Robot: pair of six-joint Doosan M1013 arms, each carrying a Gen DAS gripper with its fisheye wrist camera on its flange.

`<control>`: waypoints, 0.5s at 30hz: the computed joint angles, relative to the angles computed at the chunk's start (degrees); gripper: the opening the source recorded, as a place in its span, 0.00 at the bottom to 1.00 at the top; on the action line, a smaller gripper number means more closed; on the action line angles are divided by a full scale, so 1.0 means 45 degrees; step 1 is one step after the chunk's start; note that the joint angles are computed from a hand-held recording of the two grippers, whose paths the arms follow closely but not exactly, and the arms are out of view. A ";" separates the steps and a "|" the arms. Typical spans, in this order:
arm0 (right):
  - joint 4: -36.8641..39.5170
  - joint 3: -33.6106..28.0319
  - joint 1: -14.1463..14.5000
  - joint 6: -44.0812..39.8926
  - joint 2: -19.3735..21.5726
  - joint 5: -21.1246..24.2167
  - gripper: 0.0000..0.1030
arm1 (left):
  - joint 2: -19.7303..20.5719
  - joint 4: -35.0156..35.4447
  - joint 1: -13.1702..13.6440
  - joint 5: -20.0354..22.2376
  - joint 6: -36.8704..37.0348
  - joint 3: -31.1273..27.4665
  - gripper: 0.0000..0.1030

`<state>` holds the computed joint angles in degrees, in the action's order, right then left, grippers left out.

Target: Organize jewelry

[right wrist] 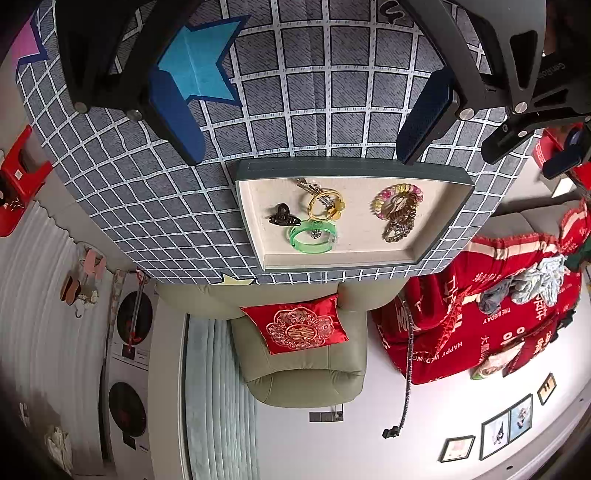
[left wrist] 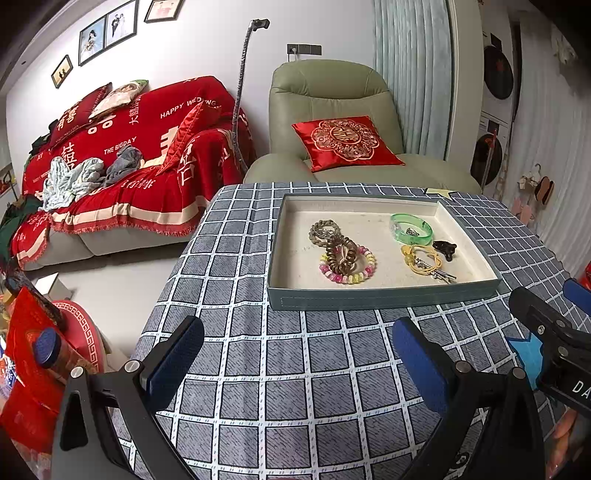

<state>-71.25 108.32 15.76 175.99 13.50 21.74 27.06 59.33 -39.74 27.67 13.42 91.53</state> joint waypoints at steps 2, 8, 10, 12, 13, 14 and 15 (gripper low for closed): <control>-0.0020 0.0005 -0.0001 0.0023 0.0001 0.0000 1.00 | 0.0014 -0.0041 0.0000 0.0005 0.0035 -0.0010 1.00; -0.0044 0.0010 -0.0001 0.0041 0.0000 -0.0002 1.00 | -0.0002 -0.0175 0.0011 -0.0036 0.0190 -0.0008 1.00; -0.0057 0.0012 0.0000 0.0050 0.0000 0.0001 1.00 | -0.0012 -0.0104 0.0004 -0.0006 0.0118 -0.0004 1.00; -0.0068 0.0013 0.0003 0.0069 -0.0002 -0.0001 1.00 | -0.0005 -0.0130 0.0006 -0.0032 0.0149 0.0000 1.00; -0.0055 0.0005 0.0013 0.0061 0.0001 0.0018 1.00 | -0.0013 -0.0155 0.0007 -0.0037 0.0180 0.0003 1.00; -0.0050 0.0017 -0.0001 0.0058 -0.0002 -0.0004 1.00 | -0.0019 -0.0179 0.0005 -0.0035 0.0215 0.0005 1.00; -0.0035 0.0016 0.0004 0.0049 -0.0002 0.0007 1.00 | -0.0013 -0.0147 0.0006 -0.0039 0.0177 0.0006 1.00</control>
